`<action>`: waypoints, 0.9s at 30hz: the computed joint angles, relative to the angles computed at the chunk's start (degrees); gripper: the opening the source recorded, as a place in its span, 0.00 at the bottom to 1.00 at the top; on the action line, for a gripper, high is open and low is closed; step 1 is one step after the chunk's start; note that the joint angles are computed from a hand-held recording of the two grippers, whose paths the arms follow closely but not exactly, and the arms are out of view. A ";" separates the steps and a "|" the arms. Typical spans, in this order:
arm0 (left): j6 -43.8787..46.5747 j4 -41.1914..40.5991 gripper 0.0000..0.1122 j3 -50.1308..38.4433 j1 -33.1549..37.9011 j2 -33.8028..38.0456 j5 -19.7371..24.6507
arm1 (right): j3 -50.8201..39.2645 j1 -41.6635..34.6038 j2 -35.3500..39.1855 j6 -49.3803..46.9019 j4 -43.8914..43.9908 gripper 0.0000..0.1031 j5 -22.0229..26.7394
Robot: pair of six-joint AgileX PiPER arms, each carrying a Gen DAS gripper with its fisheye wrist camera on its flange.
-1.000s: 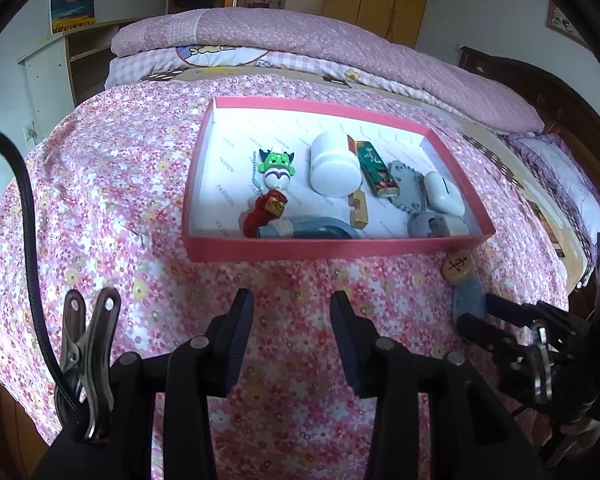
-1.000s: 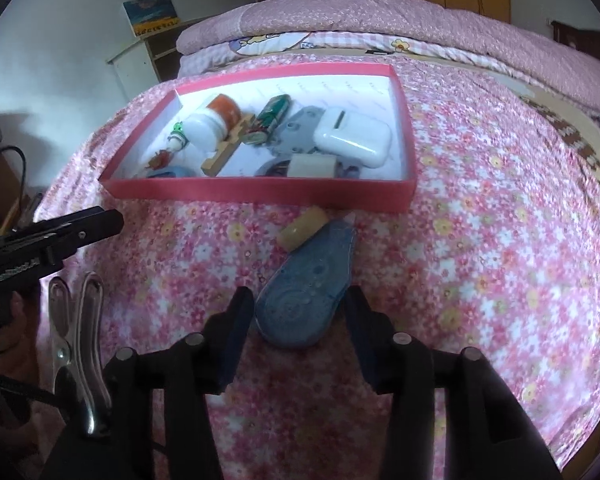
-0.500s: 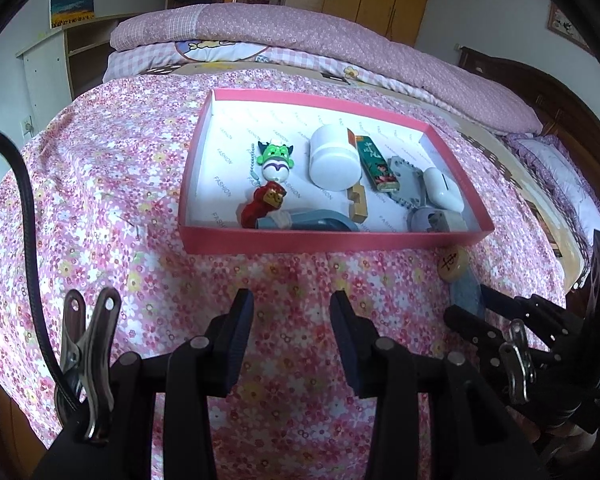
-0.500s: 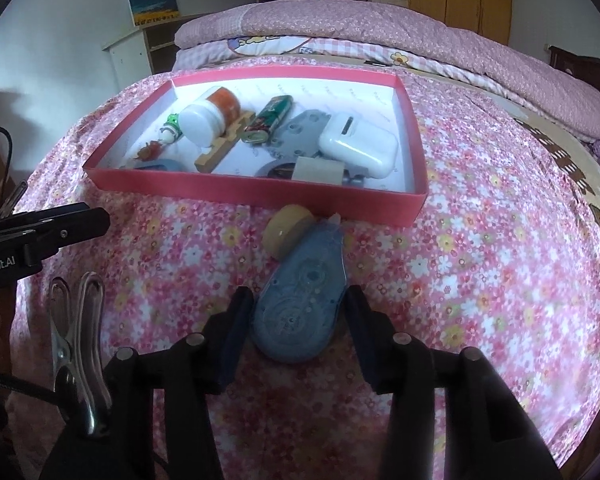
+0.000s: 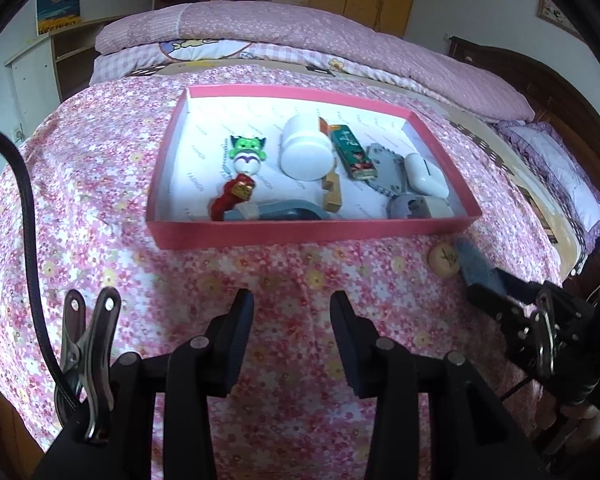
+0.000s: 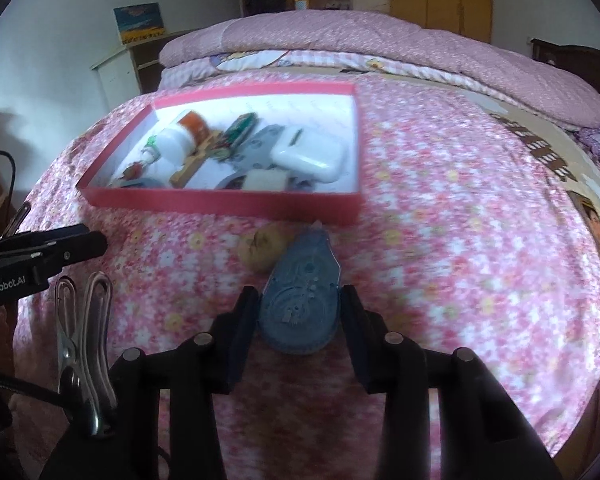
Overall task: Organize rigid objects
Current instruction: 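Grasp the blue tape dispenser with the right tool while the left tool grasps the wooden chess piece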
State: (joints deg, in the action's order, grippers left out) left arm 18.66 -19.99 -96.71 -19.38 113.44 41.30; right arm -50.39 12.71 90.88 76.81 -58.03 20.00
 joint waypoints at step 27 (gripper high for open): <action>-0.46 6.27 0.37 -19.46 -15.46 13.15 6.51 | 10.04 -14.32 -4.76 -1.90 0.36 0.41 -14.10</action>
State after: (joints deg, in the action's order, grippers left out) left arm 18.19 -13.72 -116.16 -34.84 126.58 47.80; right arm -40.35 -1.61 86.12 74.91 -57.67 5.91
